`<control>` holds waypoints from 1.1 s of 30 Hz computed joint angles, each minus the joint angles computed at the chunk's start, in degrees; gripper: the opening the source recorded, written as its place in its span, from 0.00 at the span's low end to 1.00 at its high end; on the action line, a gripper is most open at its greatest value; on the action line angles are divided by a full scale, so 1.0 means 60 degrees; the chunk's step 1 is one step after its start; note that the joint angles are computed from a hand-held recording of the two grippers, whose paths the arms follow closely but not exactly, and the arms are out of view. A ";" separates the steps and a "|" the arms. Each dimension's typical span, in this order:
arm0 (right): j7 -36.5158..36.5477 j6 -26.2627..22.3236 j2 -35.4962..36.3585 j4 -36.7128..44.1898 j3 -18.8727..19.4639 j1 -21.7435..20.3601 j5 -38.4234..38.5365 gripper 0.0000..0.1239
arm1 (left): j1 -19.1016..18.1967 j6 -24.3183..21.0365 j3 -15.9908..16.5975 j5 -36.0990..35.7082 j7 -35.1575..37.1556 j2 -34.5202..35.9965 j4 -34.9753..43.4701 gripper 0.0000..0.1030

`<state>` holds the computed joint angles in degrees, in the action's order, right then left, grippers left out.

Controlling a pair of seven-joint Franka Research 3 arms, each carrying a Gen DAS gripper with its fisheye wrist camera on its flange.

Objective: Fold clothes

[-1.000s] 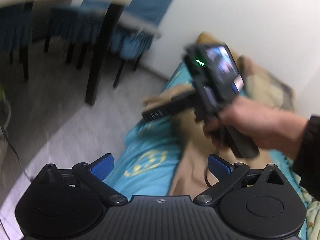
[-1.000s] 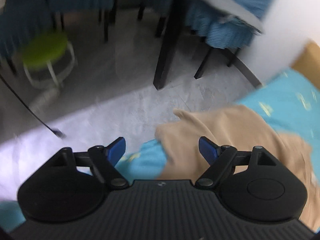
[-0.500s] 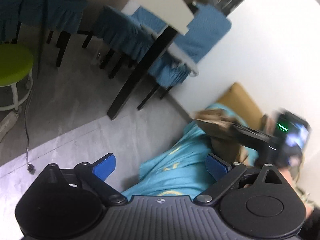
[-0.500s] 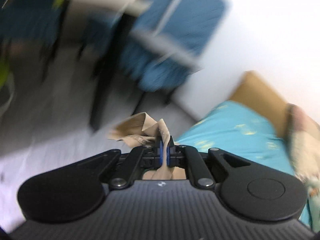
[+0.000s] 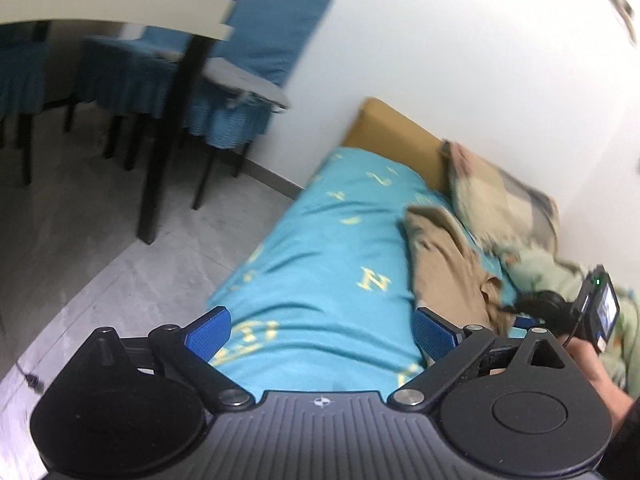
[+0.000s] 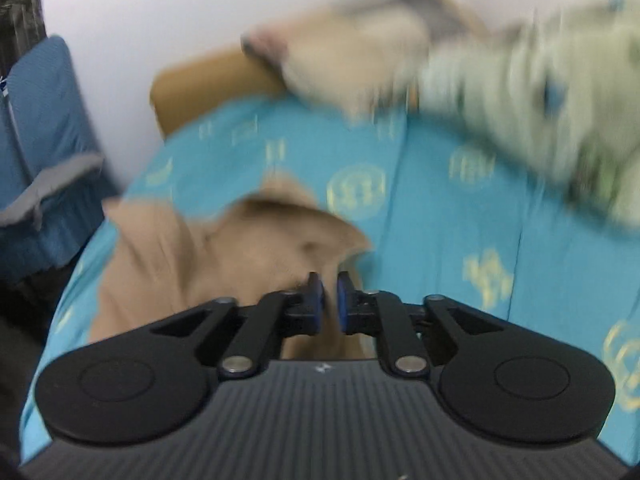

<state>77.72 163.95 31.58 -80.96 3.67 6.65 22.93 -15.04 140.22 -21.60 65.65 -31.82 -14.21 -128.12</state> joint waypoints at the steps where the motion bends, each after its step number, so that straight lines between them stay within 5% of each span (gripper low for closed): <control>1: -0.0748 -0.0074 -0.0152 -0.0158 0.0420 -0.0343 0.0534 0.62 | -0.0008 -0.0008 -0.0034 0.0068 0.0112 0.0152 0.0127 0.96; 5: -0.3949 0.0339 -0.1147 -0.1409 0.2457 -0.1964 0.2610 0.70 | -0.0182 0.0017 0.0003 0.0074 0.0453 0.0601 0.0503 0.96; 10: -0.6317 -0.0797 -0.3130 -0.2845 0.2911 -0.3106 0.5119 0.70 | -0.0506 -0.0099 0.0053 -0.0545 0.0960 0.0774 0.0746 0.96; 15: -0.8042 -0.2278 -0.5818 -0.4870 0.2126 -0.3451 0.7237 0.70 | -0.0928 -0.0906 -0.0155 -0.0814 0.1768 0.1034 0.1346 0.96; 23: -0.8386 -0.3719 -0.9144 -0.7735 0.0335 -0.3004 0.7487 0.70 | -0.1829 -0.2518 -0.0587 -0.0916 0.2523 0.1411 0.2588 0.96; 28: -0.8300 -0.4271 -1.0058 -0.8597 -0.0507 -0.2632 0.6896 0.70 | -0.2360 -0.3260 -0.0626 -0.1067 0.2761 0.1726 0.3191 0.96; 33: -0.8390 -0.3995 -1.0361 -0.8875 -0.1041 -0.2047 0.6811 0.70 | -0.2665 -0.3510 -0.0495 -0.1665 0.2942 0.1855 0.3419 0.96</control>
